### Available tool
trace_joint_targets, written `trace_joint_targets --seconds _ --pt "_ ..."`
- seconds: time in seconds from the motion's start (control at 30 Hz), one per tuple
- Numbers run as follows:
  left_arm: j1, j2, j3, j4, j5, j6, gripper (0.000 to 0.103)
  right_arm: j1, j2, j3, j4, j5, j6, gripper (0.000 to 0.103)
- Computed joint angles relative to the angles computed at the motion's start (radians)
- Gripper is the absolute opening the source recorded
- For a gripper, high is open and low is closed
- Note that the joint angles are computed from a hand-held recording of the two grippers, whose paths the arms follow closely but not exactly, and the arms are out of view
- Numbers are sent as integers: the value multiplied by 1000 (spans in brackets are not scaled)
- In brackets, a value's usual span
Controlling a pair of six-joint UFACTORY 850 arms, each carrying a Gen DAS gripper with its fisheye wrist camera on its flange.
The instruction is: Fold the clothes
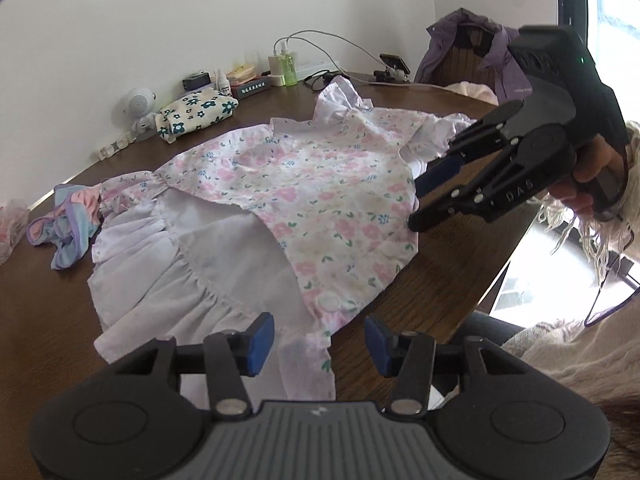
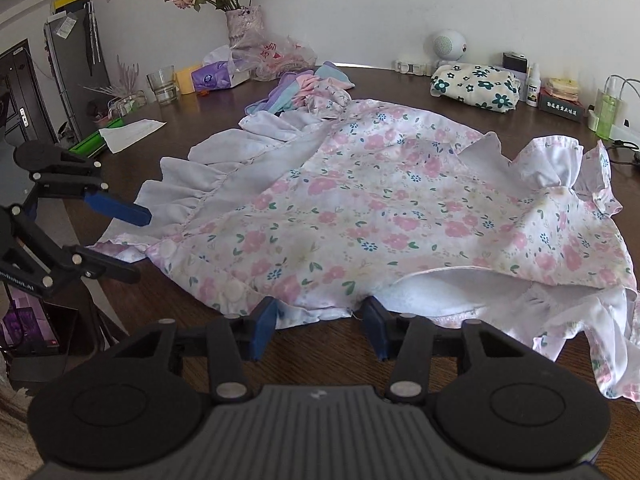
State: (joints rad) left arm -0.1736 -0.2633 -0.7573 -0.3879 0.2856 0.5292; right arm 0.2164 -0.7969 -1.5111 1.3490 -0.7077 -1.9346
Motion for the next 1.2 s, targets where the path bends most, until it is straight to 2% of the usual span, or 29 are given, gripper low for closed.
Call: trace_joint_targets --seconds 0.03,0.07,0.1,0.13,0.2,0.3,0.4,0.5,0.63,0.73,0.87,0.97,1.0,1.03,1.07,1.13,1.2 --pt "-4 -8 -4 -65 2 73 46 2 -7 -11 -12 -5 14 31" --pt "-7 -14 -8 -124 9 139 29 1 -12 -23 -26 -17 30 24" --pt "-10 -19 -12 -181 10 199 8 0 -21 -41 -37 -33 50 19" --pt "-8 -22 -15 -201 9 217 6 -2 -30 -61 -50 -51 76 16" --pt "-3 -22 -20 -210 27 205 6 -8 -49 -108 -49 -90 138 16" --pt "9 -21 -31 -199 52 149 6 -6 -81 -185 -33 -105 219 16" --pt "31 -38 -57 -200 54 76 6 6 -137 -285 -77 -88 394 29" --pt "50 -57 -85 -209 56 15 6 5 -145 -288 -41 -54 428 32" --pt "78 -77 -117 -126 41 -118 5 -11 -81 -165 85 -23 264 32" --pt "92 -91 -144 -72 31 -184 5 -12 -35 -81 112 -23 118 38" --pt "96 -97 -161 -74 32 -199 5 22 -9 -16 175 52 -86 39" --pt "105 -91 -155 -12 35 -294 5 47 -18 -8 253 102 -219 38" --pt "107 -89 -151 10 38 -322 5 53 -24 -12 269 107 -242 38" --pt "110 -86 -147 31 42 -348 5 56 -30 -17 274 103 -252 32" --pt "112 -84 -142 52 45 -373 5 57 -34 -19 285 98 -272 21" --pt "115 -80 -135 68 51 -390 5 57 -40 -32 251 92 -239 8" --pt "115 -72 -126 61 56 -374 5 40 -46 -57 151 41 -108 7"
